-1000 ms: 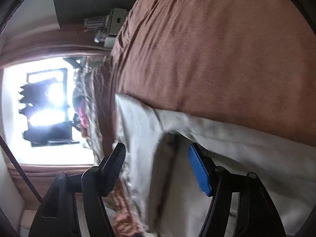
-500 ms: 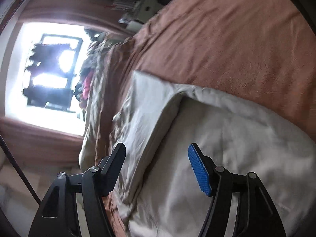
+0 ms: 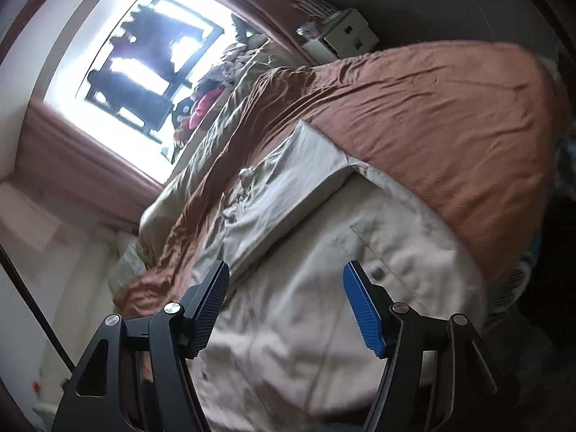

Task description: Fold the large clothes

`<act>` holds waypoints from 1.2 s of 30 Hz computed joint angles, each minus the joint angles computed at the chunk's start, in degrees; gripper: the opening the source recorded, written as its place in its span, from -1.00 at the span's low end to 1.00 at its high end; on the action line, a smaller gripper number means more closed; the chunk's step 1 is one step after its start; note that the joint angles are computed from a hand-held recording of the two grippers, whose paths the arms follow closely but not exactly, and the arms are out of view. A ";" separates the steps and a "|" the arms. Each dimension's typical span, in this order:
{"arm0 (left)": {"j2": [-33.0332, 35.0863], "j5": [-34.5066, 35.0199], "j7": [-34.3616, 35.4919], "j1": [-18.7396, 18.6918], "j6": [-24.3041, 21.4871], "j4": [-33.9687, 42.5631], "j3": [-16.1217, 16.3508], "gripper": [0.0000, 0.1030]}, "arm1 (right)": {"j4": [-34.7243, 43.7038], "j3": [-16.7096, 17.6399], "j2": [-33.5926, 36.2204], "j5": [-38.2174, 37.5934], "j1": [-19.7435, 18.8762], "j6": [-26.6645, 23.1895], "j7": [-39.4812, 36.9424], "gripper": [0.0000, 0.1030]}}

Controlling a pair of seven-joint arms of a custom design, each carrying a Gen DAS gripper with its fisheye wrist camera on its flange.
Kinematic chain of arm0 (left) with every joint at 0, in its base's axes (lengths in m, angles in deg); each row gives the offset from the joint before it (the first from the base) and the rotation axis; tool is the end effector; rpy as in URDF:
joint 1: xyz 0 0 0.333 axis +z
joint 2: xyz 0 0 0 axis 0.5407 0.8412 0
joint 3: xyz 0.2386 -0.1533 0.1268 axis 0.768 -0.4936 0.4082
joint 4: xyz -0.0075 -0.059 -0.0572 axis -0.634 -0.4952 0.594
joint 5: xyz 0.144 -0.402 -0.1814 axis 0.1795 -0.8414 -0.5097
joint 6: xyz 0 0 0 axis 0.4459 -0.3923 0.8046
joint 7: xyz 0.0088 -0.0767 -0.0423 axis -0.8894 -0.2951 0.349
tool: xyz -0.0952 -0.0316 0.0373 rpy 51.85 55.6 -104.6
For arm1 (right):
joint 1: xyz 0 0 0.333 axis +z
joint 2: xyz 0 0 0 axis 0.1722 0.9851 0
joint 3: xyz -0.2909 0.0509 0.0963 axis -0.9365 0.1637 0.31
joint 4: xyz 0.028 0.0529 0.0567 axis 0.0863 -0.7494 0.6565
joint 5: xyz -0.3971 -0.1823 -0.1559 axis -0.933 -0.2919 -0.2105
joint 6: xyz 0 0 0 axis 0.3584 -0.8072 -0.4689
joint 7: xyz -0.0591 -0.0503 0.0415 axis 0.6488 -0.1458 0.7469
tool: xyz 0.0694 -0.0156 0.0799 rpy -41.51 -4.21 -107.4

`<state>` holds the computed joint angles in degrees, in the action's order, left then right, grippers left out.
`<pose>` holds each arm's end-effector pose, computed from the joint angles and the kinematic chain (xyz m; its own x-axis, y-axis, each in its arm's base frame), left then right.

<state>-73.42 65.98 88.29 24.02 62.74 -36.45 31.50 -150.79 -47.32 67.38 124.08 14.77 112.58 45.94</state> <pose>0.6116 -0.2022 0.6586 0.0837 -0.9112 0.4034 -0.6915 -0.3446 -0.6349 0.6542 -0.0179 0.5902 -0.1541 -0.6629 -0.7327 -0.5645 0.6677 -0.4853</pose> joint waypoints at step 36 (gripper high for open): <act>-34.62 11.34 -14.06 -2.20 2.21 -36.63 -1.13 0.69 | -28.41 2.13 -24.90 -29.68 -1.67 7.40 -5.57 0.25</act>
